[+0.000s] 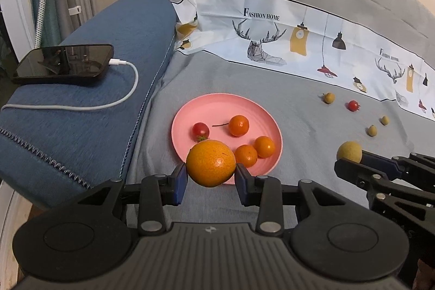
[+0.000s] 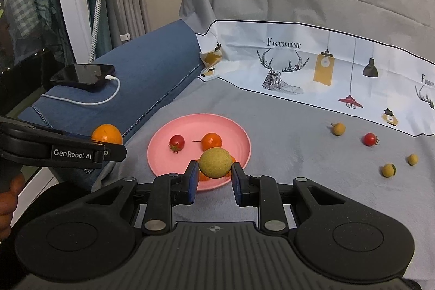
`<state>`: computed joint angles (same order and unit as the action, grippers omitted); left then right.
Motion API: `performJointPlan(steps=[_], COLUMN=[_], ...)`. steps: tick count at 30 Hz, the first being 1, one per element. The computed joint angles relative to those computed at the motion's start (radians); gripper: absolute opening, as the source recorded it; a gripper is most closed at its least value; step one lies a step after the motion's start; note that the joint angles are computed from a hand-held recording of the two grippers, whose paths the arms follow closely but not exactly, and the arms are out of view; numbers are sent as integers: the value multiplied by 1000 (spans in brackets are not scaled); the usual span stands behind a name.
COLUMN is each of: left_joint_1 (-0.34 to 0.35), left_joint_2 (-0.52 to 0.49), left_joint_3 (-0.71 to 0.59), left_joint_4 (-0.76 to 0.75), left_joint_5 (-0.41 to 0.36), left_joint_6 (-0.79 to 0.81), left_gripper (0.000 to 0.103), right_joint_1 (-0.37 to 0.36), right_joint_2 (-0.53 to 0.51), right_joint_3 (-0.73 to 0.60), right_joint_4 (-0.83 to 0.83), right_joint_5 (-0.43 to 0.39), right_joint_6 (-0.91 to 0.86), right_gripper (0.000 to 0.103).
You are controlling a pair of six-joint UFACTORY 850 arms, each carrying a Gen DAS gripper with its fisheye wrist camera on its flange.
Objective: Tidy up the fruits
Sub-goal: 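Lower both tools over the pink plate and open them, releasing both fruits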
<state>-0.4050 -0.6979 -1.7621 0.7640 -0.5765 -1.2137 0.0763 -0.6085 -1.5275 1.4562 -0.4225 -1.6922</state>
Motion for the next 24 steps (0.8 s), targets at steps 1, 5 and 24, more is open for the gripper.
performJointPlan(steps=[1, 5, 24], left_joint_1=[3, 18, 73], left_joint_2=[-10, -61, -296], left_joint_3=[-14, -82, -382], left_joint_4=[-7, -44, -188], left_joint_5=[-1, -6, -59], left_joint_6=[10, 59, 267], left_gripper=[42, 42, 42], right_joint_1=[3, 13, 57], right_joint_2=[-12, -65, -357], right_joint_3=[-15, -84, -492], right_joint_4=[-5, -39, -376], right_joint_5=[3, 10, -19], right_joint_6=[5, 46, 375], right_gripper=[27, 27, 27])
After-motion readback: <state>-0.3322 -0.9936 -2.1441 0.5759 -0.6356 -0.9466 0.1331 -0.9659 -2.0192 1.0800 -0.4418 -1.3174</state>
